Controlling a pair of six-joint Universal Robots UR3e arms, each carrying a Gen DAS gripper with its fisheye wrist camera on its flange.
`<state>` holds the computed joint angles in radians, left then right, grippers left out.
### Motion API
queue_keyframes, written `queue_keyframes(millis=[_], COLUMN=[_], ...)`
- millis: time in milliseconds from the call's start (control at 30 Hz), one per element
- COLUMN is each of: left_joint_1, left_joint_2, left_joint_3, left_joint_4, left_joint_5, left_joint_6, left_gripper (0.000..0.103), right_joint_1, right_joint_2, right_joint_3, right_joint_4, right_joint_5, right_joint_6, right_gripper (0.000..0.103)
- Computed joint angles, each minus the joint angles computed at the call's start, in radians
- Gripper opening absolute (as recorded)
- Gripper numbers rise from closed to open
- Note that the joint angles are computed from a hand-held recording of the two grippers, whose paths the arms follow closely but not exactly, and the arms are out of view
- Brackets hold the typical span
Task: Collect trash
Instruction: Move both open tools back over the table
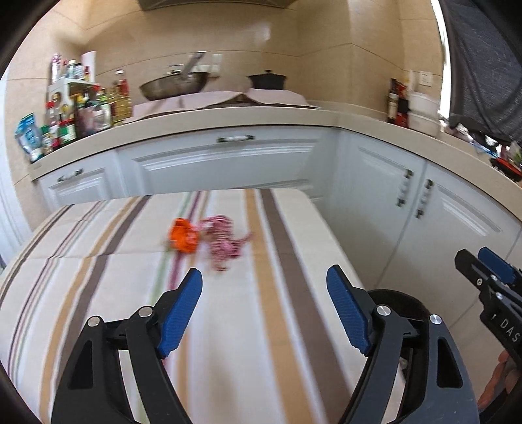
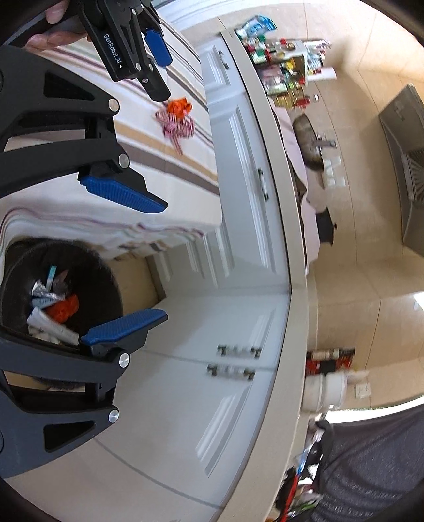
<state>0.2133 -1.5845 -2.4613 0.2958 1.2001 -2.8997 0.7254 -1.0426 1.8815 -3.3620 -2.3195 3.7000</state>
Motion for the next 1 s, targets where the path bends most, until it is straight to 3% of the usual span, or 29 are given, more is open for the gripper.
queue_keyframes(millis=[300, 700, 1000], left_joint_1=[0.215, 0.355, 0.395], left_joint_2=[0.038, -0.048, -0.137], left_joint_3=[-0.035, 0.023, 0.102], left_joint_4=[-0.02, -0.009, -0.008], left_joint_5=[-0.083, -0.102, -0.079], left_joint_6=[0.073, 0.125, 0.151], left_gripper=[0.078, 0.079, 0.079], right_joint_1=[0.029, 0.014, -0.021], right_joint_2=[0.132, 0.293, 0.539], right_joint_3=[-0.299, -0.65, -1.137], right_joint_4=[0.15, 0.323, 0.587], right_joint_5=[0.058, 0.146, 0.245], right_joint_6=[-0.07, -0.128, -0.147], right_gripper=[0.06, 0.06, 0.06])
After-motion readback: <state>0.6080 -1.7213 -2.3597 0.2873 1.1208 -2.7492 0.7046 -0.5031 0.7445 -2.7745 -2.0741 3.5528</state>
